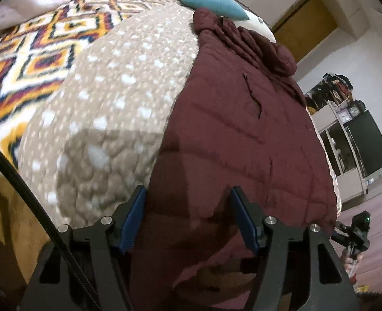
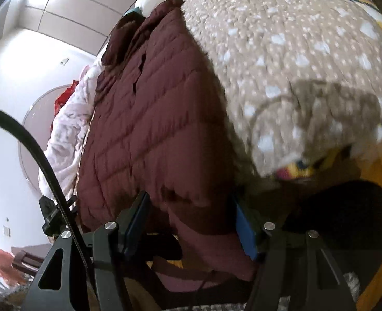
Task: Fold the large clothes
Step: 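Grasp the coat hem with the left tool while the right tool grasps it too, then lift the hem with both tools and fold it toward the collar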
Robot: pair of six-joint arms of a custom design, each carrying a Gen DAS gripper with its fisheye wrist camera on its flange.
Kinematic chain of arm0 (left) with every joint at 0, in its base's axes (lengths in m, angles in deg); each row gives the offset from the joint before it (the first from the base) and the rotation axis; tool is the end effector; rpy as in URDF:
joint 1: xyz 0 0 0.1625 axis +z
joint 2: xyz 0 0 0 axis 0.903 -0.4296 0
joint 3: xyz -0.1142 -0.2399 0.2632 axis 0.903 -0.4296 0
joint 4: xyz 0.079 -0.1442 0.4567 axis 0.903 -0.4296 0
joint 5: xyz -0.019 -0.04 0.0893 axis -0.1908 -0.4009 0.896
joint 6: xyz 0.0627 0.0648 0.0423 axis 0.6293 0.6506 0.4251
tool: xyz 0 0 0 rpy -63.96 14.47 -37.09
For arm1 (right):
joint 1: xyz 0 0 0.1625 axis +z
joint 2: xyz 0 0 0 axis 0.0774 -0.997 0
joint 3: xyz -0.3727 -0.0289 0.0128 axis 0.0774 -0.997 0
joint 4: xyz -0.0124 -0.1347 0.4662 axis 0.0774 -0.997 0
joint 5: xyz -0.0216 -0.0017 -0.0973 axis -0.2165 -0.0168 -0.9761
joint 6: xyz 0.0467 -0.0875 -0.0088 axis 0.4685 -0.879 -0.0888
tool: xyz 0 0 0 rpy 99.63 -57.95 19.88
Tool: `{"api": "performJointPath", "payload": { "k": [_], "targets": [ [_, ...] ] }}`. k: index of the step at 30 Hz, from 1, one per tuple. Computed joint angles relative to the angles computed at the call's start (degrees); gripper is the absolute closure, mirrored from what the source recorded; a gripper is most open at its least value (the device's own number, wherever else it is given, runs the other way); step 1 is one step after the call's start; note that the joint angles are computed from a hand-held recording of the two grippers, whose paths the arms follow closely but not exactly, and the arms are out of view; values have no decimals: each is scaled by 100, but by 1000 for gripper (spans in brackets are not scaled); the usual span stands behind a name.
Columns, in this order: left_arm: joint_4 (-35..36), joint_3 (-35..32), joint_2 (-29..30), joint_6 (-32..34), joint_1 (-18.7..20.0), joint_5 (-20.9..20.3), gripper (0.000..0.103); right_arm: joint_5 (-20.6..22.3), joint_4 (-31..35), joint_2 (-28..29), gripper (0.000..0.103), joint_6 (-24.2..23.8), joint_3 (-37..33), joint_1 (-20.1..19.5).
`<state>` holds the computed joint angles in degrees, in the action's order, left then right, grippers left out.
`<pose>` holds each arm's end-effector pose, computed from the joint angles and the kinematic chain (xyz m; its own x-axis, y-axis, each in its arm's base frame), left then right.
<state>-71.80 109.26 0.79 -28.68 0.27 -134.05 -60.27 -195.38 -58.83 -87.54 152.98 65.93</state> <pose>-0.1726 -0.7947 0.1391 -0.9583 -0.1198 -0.2593 0.0471 0.8291 -0.5572 -0.1263 -0.7799 0.3820 -0.9991 0.0204 0.0379 0.0030 0.9115 -0.4112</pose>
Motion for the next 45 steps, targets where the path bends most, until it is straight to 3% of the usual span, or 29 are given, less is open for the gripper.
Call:
{"api": "performJointPath", "payload": {
  "k": [7,16,20,24,27,31,35,37,39,42,45],
  "targets": [
    [-444,580,-276,-175,37,-200,39,-65,28,-112,35,-80,139,33],
    [-538,731,-281,-335,-14,-227,36,-482,-99,-265,35,-275,433,215],
    [-246,685,-232,-418,-187,300,50,-848,-213,-171,35,-333,444,364],
    [-183,677,-225,-530,-271,537,61,-1113,-351,-148,35,-475,528,467],
    [-198,700,-224,-591,-302,637,61,-1188,-418,-96,37,-418,502,495],
    [-298,674,-126,-775,-273,659,48,-1195,-439,-49,41,-301,458,482],
    [-254,681,-101,-841,-254,592,46,-1221,-468,-74,45,-233,475,436],
    [-156,684,-119,-841,-280,678,68,-1309,-493,-92,53,-206,499,436],
    [-158,778,-228,-978,-294,656,79,-1331,-515,-124,62,-221,527,445],
    [-366,992,-471,-1184,-355,520,85,-1194,-411,-257,74,-323,564,437],
    [-622,1121,-695,-1180,-506,480,87,-811,-234,-391,78,-430,514,512]
  ]
}}
